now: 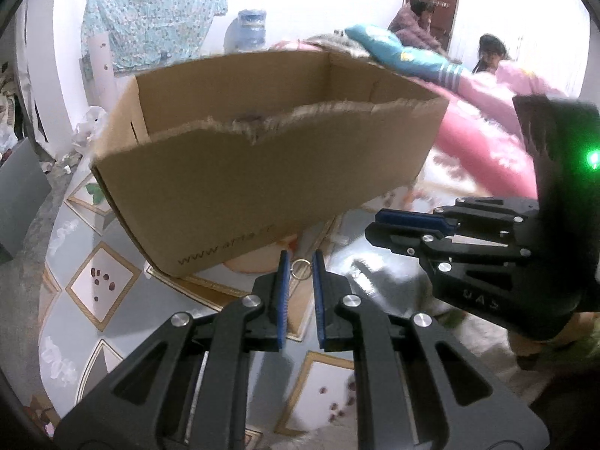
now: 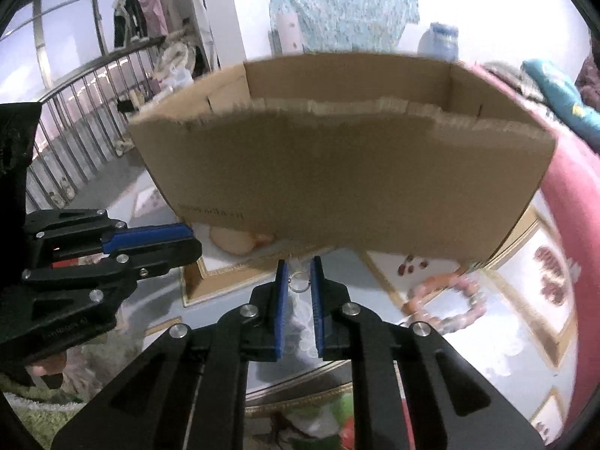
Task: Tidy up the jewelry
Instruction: 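Carry the silver ring over the box and open the left gripper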
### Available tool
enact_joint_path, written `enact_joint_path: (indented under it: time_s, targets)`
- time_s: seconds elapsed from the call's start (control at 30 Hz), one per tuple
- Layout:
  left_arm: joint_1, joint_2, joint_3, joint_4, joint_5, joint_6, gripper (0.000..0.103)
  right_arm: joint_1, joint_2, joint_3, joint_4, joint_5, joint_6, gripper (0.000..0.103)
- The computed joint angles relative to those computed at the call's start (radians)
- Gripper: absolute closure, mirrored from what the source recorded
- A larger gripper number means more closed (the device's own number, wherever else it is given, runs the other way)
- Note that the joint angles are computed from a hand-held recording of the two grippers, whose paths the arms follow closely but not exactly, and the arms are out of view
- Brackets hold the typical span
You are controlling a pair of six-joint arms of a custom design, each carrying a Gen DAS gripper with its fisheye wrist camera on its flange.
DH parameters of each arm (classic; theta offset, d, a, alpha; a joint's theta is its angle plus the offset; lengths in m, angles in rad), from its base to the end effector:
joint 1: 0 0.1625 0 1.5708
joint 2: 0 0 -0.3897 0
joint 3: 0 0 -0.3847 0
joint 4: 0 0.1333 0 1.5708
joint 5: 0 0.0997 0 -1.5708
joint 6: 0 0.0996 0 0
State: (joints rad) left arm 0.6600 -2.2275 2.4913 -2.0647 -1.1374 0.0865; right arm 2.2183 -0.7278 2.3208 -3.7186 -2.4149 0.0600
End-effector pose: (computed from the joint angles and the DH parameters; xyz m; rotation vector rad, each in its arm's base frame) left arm -0.0910 -0.2923 0.3056 1.2701 2.4806 -0.5407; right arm 0.2894 -0.2852 0.0334 0.3926 -2.3352 0.9928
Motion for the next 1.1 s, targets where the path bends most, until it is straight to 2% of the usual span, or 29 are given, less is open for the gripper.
enact_joint_path:
  time_s: [0.2,0.3,0.37,0.5,0.63,0.73,0.8,0.93,1.0,1.07,1.1]
  targets:
    - [-0.033,-0.008,-0.066,-0.026,-0.08,-0.001,0.092,0.083,-0.042,-0.008,-0.133,-0.052,-0.145,0.091]
    - [-0.049,0.035,-0.093,-0.095,-0.084,0.025,0.092,0.088,-0.071,-0.034,-0.186,-0.042,-0.224,0.091]
    - [-0.044,0.095,-0.113,-0.155,-0.078,0.044,0.092,0.07,-0.095,-0.053,-0.188,-0.019,-0.241,0.091]
    - [-0.005,0.25,-0.161,-0.253,-0.054,0.049,0.092,0.003,-0.141,-0.083,-0.138,0.037,-0.217,0.091]
    - [0.032,0.402,-0.212,-0.308,-0.004,0.024,0.092,-0.091,-0.188,-0.103,-0.012,0.104,-0.124,0.091]
    - [0.053,0.47,-0.23,-0.33,0.011,0.016,0.092,-0.145,-0.204,-0.112,0.058,0.148,-0.082,0.09]
    - [0.059,0.497,-0.239,-0.324,0.029,-0.005,0.092,-0.168,-0.208,-0.115,0.086,0.174,-0.068,0.09]
    - [0.069,0.518,-0.239,-0.329,0.036,-0.027,0.09,-0.174,-0.194,-0.118,0.083,0.17,-0.077,0.09]
    - [0.068,0.521,-0.234,-0.333,0.047,-0.032,0.08,-0.181,-0.195,-0.116,0.083,0.175,-0.079,0.09]
    - [0.066,0.525,-0.233,-0.339,0.059,-0.033,0.077,-0.184,-0.196,-0.111,0.076,0.176,-0.077,0.087]
    - [0.064,0.524,-0.232,-0.34,0.065,-0.034,0.075,-0.185,-0.197,-0.109,0.073,0.174,-0.075,0.081]
